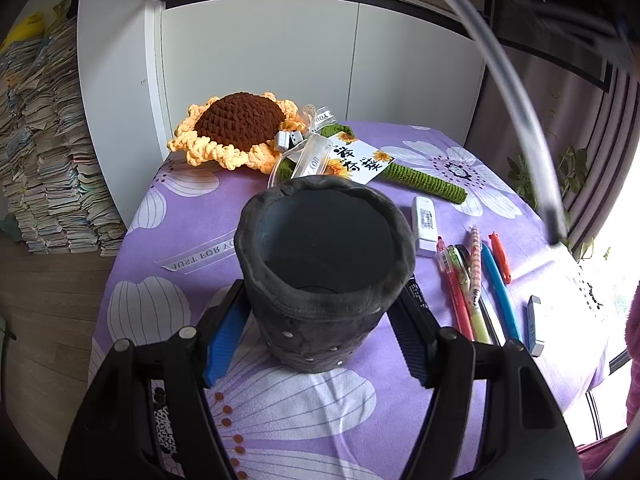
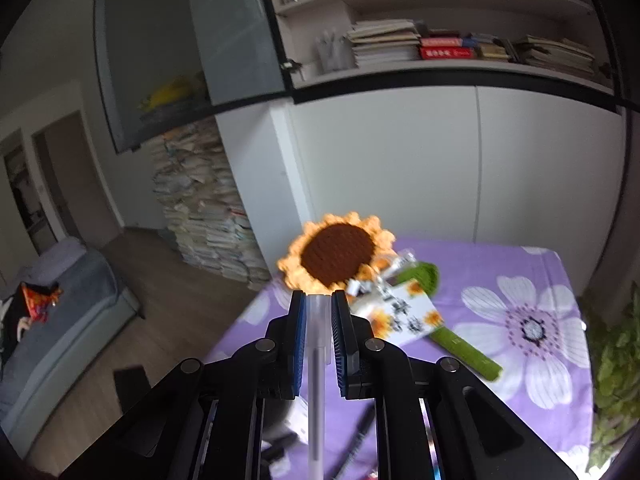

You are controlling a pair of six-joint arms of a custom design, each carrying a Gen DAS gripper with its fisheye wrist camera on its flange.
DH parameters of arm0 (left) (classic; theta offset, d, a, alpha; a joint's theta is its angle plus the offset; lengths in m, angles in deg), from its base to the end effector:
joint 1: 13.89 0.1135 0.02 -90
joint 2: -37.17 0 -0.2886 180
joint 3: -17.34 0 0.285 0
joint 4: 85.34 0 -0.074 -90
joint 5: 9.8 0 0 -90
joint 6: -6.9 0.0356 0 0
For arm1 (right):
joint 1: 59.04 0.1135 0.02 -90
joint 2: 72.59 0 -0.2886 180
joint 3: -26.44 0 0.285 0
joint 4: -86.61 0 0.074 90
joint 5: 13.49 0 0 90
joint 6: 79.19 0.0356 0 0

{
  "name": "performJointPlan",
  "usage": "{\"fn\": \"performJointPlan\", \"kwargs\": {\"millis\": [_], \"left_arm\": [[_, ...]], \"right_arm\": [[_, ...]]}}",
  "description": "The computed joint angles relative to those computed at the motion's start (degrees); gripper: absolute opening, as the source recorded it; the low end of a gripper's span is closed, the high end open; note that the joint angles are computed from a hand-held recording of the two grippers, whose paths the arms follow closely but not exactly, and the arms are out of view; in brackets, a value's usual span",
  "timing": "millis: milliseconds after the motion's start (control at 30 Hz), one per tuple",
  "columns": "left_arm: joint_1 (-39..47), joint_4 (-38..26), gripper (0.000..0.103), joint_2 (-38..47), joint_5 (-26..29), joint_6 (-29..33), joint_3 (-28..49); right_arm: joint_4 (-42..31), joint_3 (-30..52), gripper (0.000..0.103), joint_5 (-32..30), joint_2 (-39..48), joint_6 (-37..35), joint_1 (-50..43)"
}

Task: Organize stationery
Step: 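Lift the clear pen and drop it into the pen holder with the right tool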

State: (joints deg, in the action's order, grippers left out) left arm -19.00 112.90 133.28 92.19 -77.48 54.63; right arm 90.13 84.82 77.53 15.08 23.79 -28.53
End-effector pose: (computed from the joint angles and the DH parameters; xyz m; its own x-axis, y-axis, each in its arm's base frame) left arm 0.2791 -0.0324 0.0858 -0.6209 0.1517 -0.7691 0.3066 0.9500 -0.0601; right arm 0.3066 0.1800 0.2148 -0.4759 -0.0198 -0.8793 -0.3970 0.8969 0.1947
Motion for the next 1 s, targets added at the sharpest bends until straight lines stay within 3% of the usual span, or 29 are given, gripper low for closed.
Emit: {"fn": "performJointPlan", "kwargs": {"millis": [333,833,1000], "left_arm": [[1.57,-0.09,0.068,0.45,3.02,0.71,0.23],[1.47,0.36,0.069,0.9,3.14,0.29,0.27],[1.41,-0.35,0.069,0.78,2.88,0.22,0.52]], "right_arm": [[19.62,1.32,0.013,-7.3,9.5,2.13,1.57],[26.0,-0.6,0.013,-7.88,13.36,1.45,1.15],[24.31,0.16,0.013,-8.45,14.82,1.41,1.12]]}}
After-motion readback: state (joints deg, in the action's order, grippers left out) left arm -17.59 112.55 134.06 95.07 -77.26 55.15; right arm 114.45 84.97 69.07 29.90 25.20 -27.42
